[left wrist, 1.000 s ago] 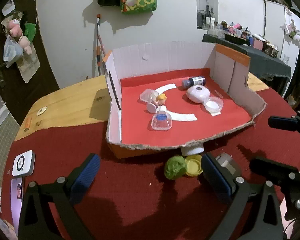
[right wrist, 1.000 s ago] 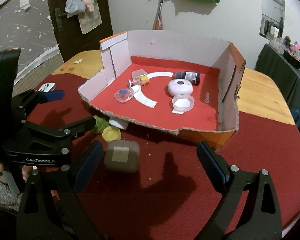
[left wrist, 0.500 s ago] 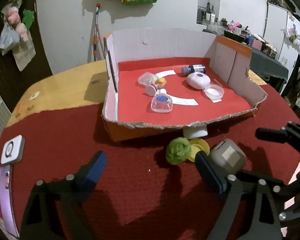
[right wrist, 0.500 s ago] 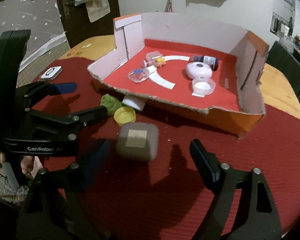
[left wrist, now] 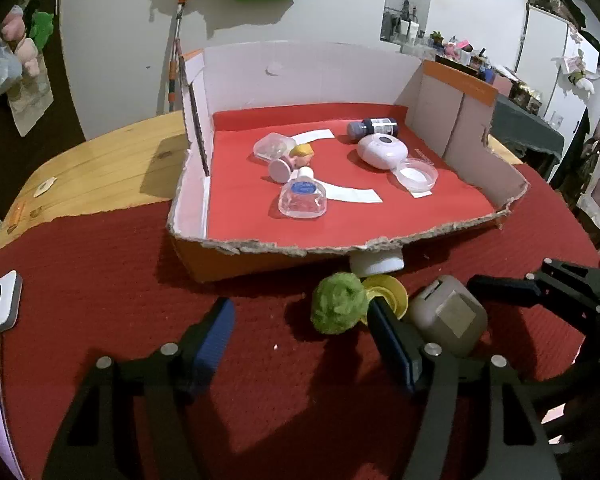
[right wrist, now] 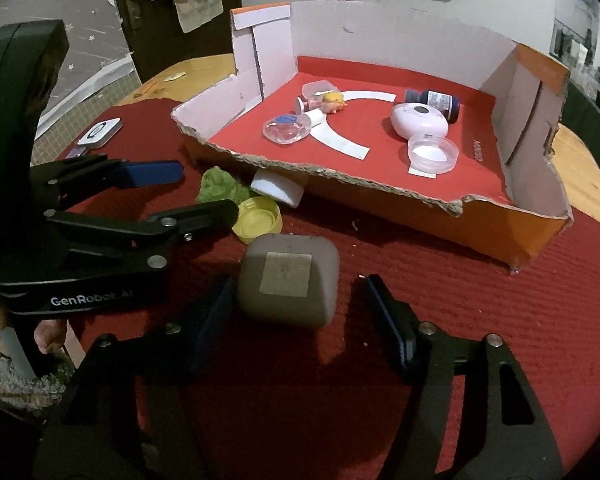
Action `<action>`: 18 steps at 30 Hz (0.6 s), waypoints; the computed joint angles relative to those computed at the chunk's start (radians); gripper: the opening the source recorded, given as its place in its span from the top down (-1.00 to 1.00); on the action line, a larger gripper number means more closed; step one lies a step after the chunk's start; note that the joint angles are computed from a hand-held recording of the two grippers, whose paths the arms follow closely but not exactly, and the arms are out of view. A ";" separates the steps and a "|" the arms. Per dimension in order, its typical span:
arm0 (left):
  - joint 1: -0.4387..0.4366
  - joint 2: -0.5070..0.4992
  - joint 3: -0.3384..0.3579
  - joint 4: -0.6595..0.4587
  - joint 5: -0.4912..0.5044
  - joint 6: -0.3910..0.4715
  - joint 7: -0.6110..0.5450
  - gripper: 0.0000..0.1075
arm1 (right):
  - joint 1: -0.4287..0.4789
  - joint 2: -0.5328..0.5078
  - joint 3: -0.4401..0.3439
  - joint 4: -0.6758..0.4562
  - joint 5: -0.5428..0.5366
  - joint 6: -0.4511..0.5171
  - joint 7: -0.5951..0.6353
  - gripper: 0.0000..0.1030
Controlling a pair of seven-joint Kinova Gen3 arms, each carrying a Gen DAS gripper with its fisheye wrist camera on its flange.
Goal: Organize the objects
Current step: 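Grasp the grey square case with right gripper while left gripper grasps the green fuzzy ball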
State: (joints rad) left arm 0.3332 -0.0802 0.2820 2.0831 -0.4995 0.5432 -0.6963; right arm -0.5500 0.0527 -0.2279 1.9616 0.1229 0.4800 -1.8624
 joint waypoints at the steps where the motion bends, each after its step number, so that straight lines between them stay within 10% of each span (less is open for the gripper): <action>1: -0.001 0.002 -0.005 -0.001 0.009 -0.005 -0.009 -0.26 | 0.000 0.001 0.000 -0.001 0.000 0.000 0.000 -0.17; 18: -0.022 -0.009 -0.024 0.014 0.145 -0.050 -0.151 0.55 | 0.013 -0.015 0.002 0.015 -0.050 -0.016 0.043 0.02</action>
